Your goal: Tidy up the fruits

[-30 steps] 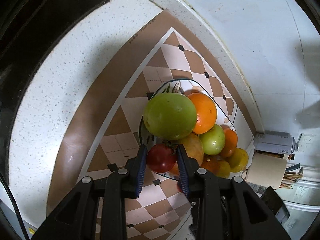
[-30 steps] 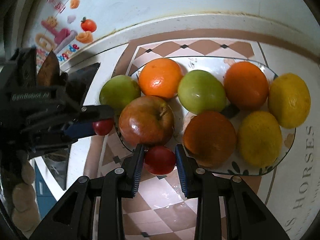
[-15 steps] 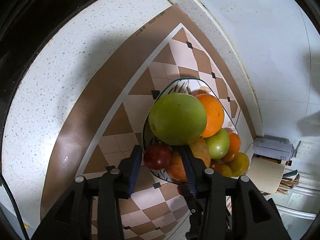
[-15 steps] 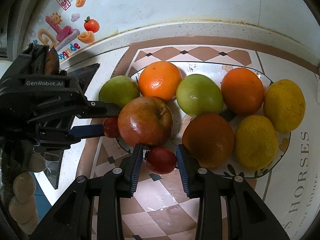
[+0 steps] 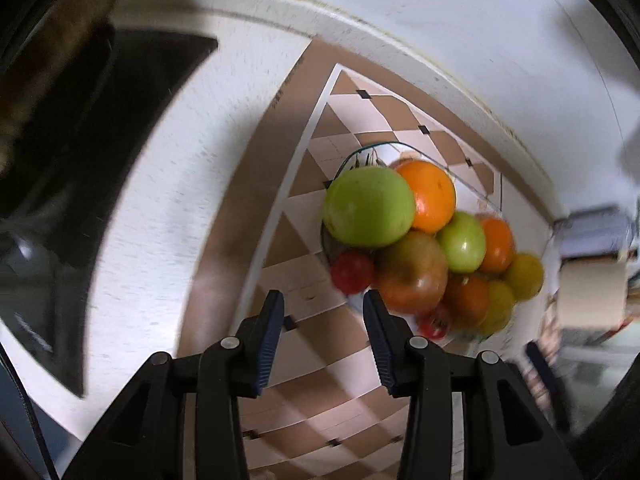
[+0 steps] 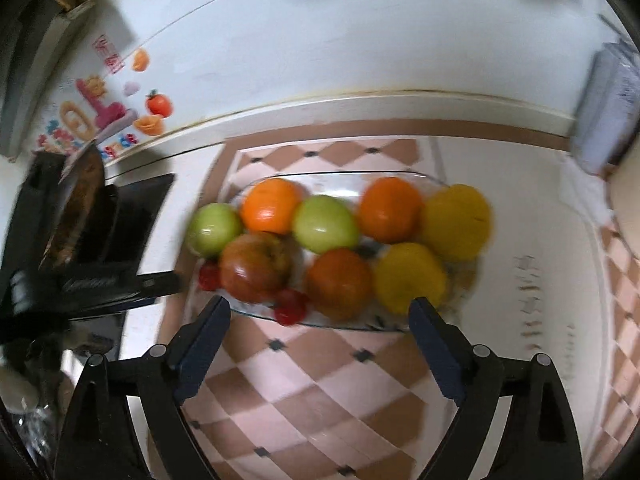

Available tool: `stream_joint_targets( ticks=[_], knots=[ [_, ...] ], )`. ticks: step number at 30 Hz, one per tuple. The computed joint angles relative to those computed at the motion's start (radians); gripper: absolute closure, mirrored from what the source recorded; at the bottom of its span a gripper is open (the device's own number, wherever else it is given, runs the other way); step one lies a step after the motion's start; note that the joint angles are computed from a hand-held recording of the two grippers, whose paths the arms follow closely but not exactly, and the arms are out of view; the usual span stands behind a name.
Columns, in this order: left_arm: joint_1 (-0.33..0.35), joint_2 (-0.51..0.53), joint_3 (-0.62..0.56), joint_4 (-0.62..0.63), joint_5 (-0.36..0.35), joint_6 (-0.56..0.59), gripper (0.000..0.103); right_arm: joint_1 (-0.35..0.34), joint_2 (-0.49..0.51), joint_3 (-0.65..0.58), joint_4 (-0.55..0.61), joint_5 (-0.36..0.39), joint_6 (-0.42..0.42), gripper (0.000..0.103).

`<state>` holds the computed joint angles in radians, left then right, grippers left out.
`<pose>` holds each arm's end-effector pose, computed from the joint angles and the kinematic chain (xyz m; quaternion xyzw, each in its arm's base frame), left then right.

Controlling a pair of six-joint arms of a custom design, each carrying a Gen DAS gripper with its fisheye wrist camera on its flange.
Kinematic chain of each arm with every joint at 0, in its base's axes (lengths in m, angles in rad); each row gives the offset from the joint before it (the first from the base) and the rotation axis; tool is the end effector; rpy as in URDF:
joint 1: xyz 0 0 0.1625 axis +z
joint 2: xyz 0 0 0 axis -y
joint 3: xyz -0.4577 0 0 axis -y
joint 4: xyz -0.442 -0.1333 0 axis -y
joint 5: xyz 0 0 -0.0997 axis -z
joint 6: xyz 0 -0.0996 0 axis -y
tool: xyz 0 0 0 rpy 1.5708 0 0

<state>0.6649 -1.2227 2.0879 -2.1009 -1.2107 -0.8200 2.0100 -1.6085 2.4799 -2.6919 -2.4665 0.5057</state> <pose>-0.2945 -0.4449 0.1355 0.0715 0.9679 -0.0275 0.2395 0.2116 -0.3197 0.2460 -0.0836 -0.8921 0.2955 0.3315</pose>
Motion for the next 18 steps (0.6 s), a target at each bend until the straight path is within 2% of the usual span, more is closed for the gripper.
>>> stream_joint_targets(
  ticks=[1, 2, 3, 4, 8, 11, 18],
  knots=[
    [-0.018, -0.008, 0.004, 0.021, 0.023, 0.008, 0.046, 0.012, -0.02, 0.0, 0.049, -0.019, 0.04, 0.009],
    [-0.042, -0.021, 0.012, 0.042, 0.052, 0.016, 0.039, 0.026, -0.04, 0.0, 0.099, -0.036, 0.08, 0.009],
    [-0.062, -0.032, 0.02, 0.055, 0.073, 0.021, 0.026, 0.04, -0.057, -0.001, 0.153, -0.052, 0.122, 0.008],
    [-0.085, -0.048, 0.03, 0.071, 0.094, 0.032, 0.018, 0.058, -0.071, -0.002, 0.198, -0.066, 0.163, 0.007],
    [-0.168, -0.095, 0.061, 0.128, 0.159, 0.039, 0.014, 0.129, -0.115, -0.007, 0.371, -0.122, 0.32, 0.005],
    [-0.209, -0.137, 0.084, 0.134, 0.174, 0.039, 0.006, 0.193, -0.139, -0.022, 0.517, -0.154, 0.453, 0.004],
    [-0.299, -0.227, 0.11, 0.168, 0.19, 0.018, 0.006, 0.366, -0.14, -0.118, 0.927, -0.206, 0.806, 0.004]
  ],
)
